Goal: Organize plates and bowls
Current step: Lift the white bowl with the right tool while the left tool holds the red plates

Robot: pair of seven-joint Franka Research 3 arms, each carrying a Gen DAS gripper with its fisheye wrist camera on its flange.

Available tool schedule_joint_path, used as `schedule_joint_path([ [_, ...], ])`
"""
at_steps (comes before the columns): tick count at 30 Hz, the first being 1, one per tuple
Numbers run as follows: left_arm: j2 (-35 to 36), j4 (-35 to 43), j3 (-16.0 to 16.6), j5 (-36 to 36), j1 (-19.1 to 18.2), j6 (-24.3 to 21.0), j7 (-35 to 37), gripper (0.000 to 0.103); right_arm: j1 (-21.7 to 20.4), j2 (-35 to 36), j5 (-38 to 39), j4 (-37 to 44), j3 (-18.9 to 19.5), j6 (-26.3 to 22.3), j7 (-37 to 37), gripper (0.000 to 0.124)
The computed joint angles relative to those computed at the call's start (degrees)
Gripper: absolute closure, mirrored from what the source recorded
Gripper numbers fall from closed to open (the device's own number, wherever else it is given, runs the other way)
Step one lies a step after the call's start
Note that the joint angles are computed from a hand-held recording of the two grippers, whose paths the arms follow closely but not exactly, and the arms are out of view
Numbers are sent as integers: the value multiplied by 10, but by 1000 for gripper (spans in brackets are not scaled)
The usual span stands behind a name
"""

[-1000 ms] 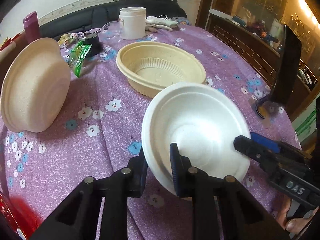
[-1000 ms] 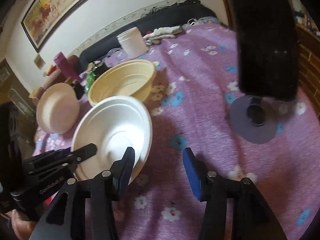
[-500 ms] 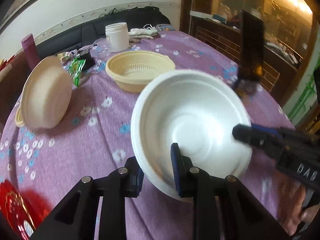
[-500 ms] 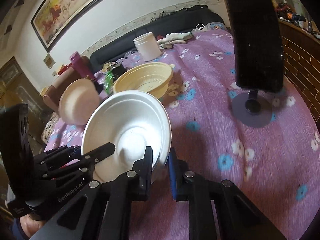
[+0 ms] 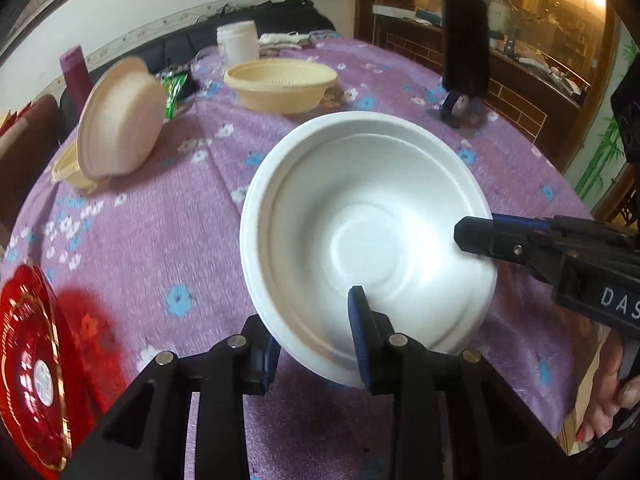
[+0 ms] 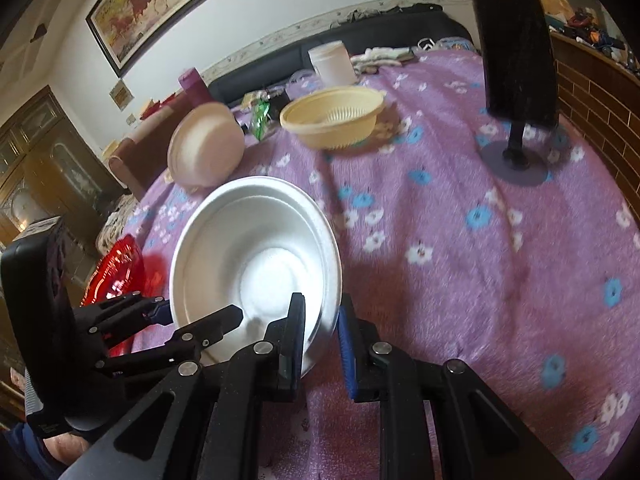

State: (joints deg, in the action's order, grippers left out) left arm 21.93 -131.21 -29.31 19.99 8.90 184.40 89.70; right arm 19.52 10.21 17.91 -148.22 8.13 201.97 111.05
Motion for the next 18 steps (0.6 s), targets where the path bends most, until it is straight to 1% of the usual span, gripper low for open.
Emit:
schedule_joint_path([
  [1,3,1,4,-1,-3,2,-2,73,9,5,12,4,-5,-3,-11,106],
  [2,6,1,12,-1,-10,9,-5,73,30,9,40,10,-18,-4,-35,106],
  [3,6,0,31,1,-27,19,-11,72,57,12,79,15,-34,-2,-68,106],
  [5,1,-2,64,4,-57,29,-26,71,96,19,144,24,-52,5,-122,105],
  [6,0,-3,70,9,-61,32,-30,69,115,23,181,31,-63,6,-154,105],
  [7,-5,-5,97,11,-85,40,-35,64,137,27,229,40,-74,9,-195,105],
  [8,-10,-8,127,11,-112,51,-42,63,140,27,240,40,-72,15,-204,103],
  [9,-14,-12,138,12,-119,59,-46,63,140,27,252,39,-68,19,-216,102],
  [10,-14,-14,130,21,-106,65,-54,63,136,27,259,39,-63,21,-222,100],
  [11,-13,-14,117,30,-90,68,-59,62,114,26,238,34,-47,24,-204,99],
  [12,-12,-13,117,37,-86,71,-64,62,82,23,195,24,-26,28,-167,99],
  [13,-9,-10,112,45,-80,72,-69,62,59,22,159,16,-12,31,-139,99],
  [14,-4,-5,110,52,-76,70,-72,62,49,21,141,12,-7,33,-124,99],
  [15,2,2,104,58,-70,65,-76,62,47,20,135,10,-6,34,-118,99],
  [17,13,11,77,74,-41,59,-80,62,46,19,125,10,-8,33,-113,99],
  [18,16,14,76,76,-41,59,-82,63,62,20,149,15,-18,30,-132,99],
])
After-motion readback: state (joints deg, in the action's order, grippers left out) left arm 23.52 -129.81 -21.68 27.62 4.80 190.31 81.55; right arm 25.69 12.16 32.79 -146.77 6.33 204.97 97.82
